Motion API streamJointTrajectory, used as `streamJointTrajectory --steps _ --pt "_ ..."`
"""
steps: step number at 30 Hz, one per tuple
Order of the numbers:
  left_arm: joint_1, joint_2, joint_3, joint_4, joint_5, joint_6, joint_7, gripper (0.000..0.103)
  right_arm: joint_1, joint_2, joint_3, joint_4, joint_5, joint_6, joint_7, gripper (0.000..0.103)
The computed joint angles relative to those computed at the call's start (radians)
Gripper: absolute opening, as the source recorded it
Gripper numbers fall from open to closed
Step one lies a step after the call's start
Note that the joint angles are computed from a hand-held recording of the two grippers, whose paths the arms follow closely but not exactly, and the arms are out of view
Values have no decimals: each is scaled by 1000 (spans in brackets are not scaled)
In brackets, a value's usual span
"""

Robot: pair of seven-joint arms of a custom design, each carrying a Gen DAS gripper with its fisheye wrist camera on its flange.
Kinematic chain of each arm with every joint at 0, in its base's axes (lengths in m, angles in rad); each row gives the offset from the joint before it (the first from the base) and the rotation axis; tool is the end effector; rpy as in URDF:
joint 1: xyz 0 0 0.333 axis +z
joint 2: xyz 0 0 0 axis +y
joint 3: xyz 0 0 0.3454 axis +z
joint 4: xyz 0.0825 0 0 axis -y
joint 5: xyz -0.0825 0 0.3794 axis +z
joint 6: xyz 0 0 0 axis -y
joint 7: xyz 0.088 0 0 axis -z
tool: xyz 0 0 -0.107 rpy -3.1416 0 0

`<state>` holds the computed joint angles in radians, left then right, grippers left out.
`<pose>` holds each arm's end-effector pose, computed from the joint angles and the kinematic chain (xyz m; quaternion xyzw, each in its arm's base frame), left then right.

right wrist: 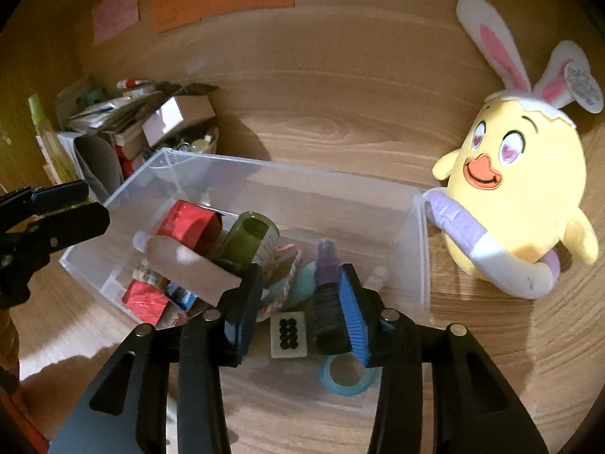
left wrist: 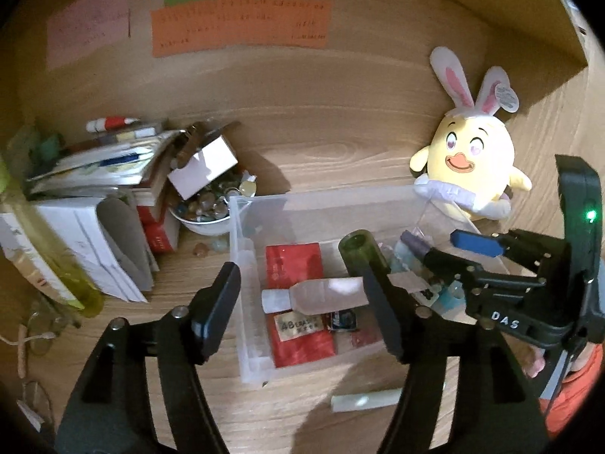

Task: Organize objects
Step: 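Lower white tube into box with left gripper while right gripper lowers spray bottle in, then grasp the white pen with left gripper while right gripper grasps green chalk stick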

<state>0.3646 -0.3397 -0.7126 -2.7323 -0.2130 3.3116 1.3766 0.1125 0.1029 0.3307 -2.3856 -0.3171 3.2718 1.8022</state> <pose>0.4057 -0.1346 0.4371 -0.6423 0.6405 -0.3210 0.2724 0.4821 0.2602 0.4042 -0.8010 0.4603 -0.1892 0.3328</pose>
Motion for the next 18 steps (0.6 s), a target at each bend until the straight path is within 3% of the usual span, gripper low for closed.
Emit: streamJointTrajectory --steps 3,7,9,13,15,18 --pt "-9 -37 -3 -26 -4 3 -8 75 10 -30 -12 -29 -11 22 12 45" --pt "-60 -71 31 -58 -7 -1 -12 80 -25 -76 4 -72 -127 60 110 49" --pt "-92 -87 54 -77 -7 -8 -17 82 -8 -100 -18 -96 -156 77 133 49" --pt "-103 -127 48 -110 0 -23 -38 83 67 -144 -131 -130 -352 110 297 51" --pt "-123 -141 59 -129 7 -32 -49 83 98 -160 -161 -150 -362 121 301 52" --pt "-160 -154 80 -160 18 -46 -67 83 191 -174 -271 -162 -490 136 397 52"
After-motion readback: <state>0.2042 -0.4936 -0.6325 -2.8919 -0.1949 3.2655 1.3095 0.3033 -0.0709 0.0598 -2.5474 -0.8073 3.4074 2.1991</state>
